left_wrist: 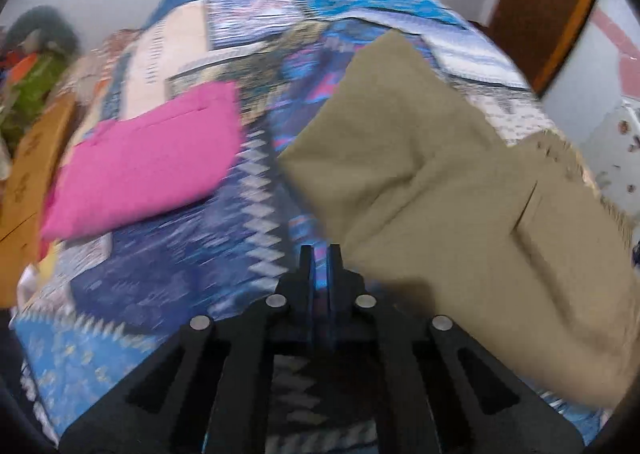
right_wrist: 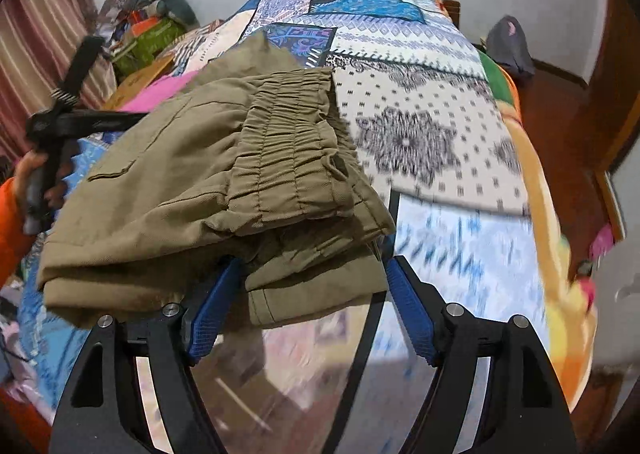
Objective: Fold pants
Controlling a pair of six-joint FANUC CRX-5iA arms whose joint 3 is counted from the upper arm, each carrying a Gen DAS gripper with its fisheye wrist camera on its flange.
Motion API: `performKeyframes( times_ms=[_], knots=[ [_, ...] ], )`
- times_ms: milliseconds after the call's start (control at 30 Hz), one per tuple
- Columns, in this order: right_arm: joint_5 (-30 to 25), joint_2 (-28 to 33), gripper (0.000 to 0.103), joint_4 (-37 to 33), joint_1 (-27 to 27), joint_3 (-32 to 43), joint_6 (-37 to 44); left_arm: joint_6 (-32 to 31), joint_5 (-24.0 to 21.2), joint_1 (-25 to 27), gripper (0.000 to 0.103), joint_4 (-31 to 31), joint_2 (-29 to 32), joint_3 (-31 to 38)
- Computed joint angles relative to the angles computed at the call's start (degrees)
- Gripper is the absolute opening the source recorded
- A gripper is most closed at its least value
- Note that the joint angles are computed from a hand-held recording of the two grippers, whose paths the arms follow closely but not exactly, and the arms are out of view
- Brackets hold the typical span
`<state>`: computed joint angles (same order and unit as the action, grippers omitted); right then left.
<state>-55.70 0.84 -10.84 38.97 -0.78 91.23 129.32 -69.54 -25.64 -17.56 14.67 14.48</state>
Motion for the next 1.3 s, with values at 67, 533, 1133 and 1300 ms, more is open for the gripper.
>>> performKeyframes(
  times_ms=[67, 533, 1133, 1300],
  knots=[
    [-0.5, 2.7, 0.072, 0.1, -0.4, 2.6, 1.9, 3.4, -1.2, -0.7, 0.003, -2.0, -1.9, -1.9],
    [0.8, 15.6, 0.072, 4.2, -3.3, 13.2, 2.6, 0.2, 5.4, 2.9, 0.058, -4.0, -1.6, 1.2],
    [6.9, 4.7, 0.072, 2.8, -2.8, 6.2, -2.3, -10.3, 11.3, 9.2, 0.003, 6.1, 6.2, 5.6],
    [5.7, 6.0, 0.072, 0.0, -0.6, 8.3, 1.7, -6.7, 8.9, 7.5, 0.003, 5.0, 1.0, 0.9]
  ],
)
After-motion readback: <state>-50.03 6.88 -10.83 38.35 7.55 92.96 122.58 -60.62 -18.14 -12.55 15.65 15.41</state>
